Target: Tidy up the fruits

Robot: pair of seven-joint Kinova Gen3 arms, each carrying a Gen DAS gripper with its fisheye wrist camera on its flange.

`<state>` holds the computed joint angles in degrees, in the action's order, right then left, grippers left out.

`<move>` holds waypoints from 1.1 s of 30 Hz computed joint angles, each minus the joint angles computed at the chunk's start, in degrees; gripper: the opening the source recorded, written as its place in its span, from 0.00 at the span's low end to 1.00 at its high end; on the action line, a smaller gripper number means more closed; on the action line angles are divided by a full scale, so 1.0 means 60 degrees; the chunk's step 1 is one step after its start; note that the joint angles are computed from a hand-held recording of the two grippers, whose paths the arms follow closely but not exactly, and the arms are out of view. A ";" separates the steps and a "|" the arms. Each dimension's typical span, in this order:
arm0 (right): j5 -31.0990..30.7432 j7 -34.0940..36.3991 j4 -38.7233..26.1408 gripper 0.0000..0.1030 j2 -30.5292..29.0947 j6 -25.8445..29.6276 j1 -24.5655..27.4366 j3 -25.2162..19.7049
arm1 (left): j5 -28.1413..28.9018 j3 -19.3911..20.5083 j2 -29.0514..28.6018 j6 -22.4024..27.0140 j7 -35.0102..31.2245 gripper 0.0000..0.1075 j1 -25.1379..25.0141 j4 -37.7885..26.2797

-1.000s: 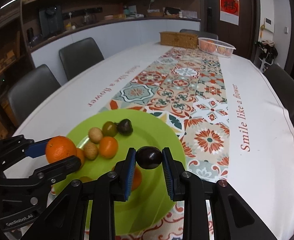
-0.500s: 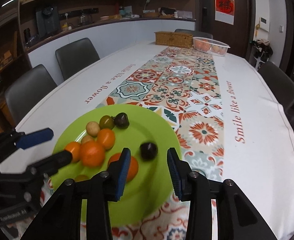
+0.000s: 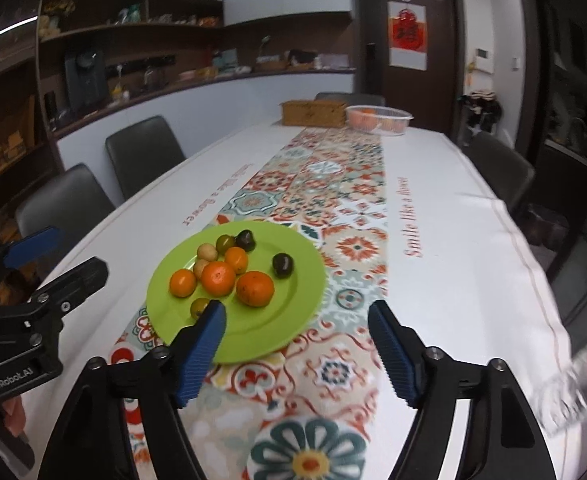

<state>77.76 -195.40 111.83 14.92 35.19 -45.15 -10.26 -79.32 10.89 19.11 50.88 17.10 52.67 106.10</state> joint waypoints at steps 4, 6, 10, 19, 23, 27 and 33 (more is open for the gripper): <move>0.0078 -0.0812 0.0571 0.79 -0.0578 0.0968 -0.0425 -0.0326 | 0.0166 0.0248 -0.0281 0.0395 0.0324 0.84 0.0349 0.0236; 0.0008 -0.1025 0.0786 0.80 -0.0815 0.1545 -0.0625 -0.0590 | 0.0239 0.0395 -0.0416 0.0603 0.0458 0.88 0.0519 0.0348; -0.0194 -0.1378 0.1187 0.83 -0.1247 0.2293 -0.0928 -0.1120 | 0.0459 0.0720 -0.0585 0.1124 0.0625 0.91 0.0900 0.0473; -0.0679 -0.1828 0.1720 0.83 -0.1797 0.3466 -0.1601 -0.2024 | 0.0712 0.1245 -0.0784 0.2024 0.1086 0.95 0.1579 0.0687; -0.0785 -0.2104 0.1848 0.83 -0.1853 0.4088 -0.1957 -0.2296 | 0.0816 0.1370 -0.0783 0.2506 0.1249 0.95 0.1880 0.0692; -0.0898 -0.2140 0.1894 0.83 -0.1934 0.4469 -0.2176 -0.2453 | 0.0838 0.1467 -0.0838 0.2665 0.1498 0.95 0.2021 0.0785; -0.1018 -0.2312 0.1911 0.83 -0.1957 0.5061 -0.2537 -0.2673 | 0.0872 0.1567 -0.0842 0.2825 0.1665 0.95 0.2169 0.0857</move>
<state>71.66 -209.27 123.29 3.18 65.56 -60.37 -26.30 -74.09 20.29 14.06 67.83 27.10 65.69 111.24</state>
